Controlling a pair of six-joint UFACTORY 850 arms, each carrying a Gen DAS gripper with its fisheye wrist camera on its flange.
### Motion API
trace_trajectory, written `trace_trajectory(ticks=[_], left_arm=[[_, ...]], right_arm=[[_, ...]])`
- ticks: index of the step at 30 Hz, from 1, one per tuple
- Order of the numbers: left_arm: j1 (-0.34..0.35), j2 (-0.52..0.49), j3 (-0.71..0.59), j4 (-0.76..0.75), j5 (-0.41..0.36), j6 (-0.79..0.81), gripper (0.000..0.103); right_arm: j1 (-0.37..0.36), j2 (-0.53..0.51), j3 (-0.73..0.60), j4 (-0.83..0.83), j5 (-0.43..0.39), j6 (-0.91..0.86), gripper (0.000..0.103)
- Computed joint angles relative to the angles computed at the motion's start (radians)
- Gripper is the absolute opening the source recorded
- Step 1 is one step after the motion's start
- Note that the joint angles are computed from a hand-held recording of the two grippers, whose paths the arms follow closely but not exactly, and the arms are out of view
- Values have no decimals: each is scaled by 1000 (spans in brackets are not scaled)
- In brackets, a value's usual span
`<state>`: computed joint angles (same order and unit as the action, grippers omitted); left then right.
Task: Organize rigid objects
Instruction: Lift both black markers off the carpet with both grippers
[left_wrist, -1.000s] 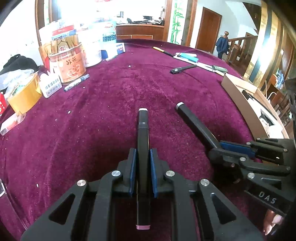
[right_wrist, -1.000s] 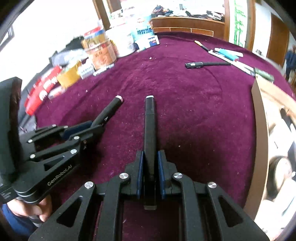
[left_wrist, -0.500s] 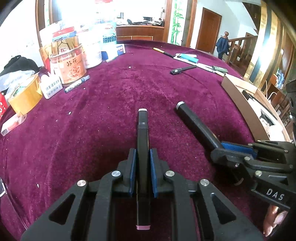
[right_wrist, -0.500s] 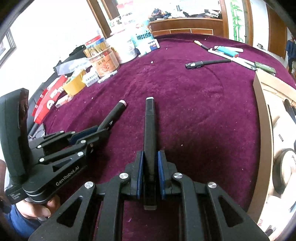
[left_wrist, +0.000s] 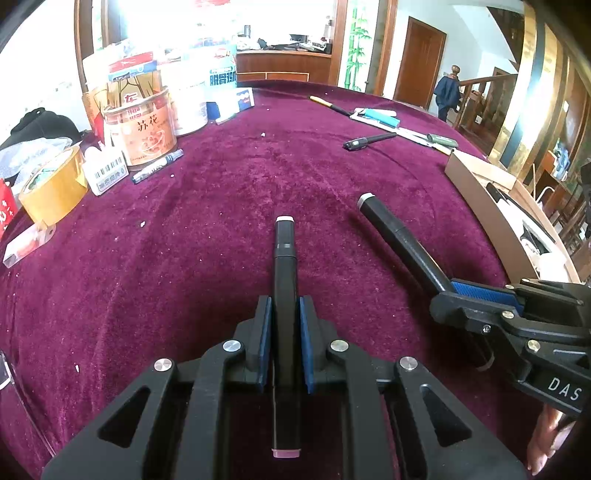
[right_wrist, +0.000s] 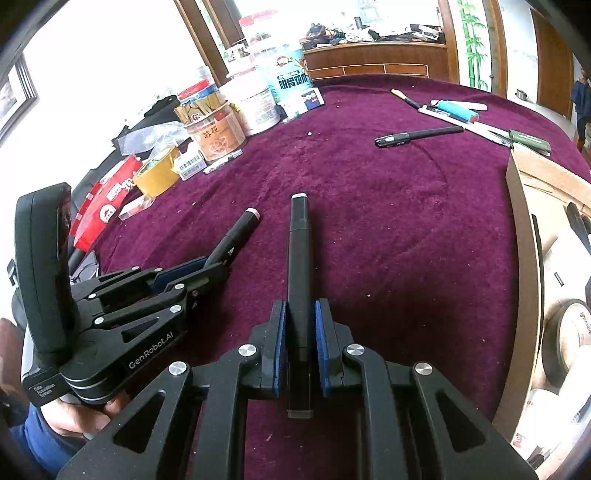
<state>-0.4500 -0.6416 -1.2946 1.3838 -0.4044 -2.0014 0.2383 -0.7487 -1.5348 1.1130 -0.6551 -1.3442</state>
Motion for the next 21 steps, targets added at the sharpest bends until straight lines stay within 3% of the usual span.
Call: trace_trajectory(ticks=[21], left_arm=[[-4,12,16,83,4,-83,12]], right_arm=[[-2,3,4,20,1,-10,13]])
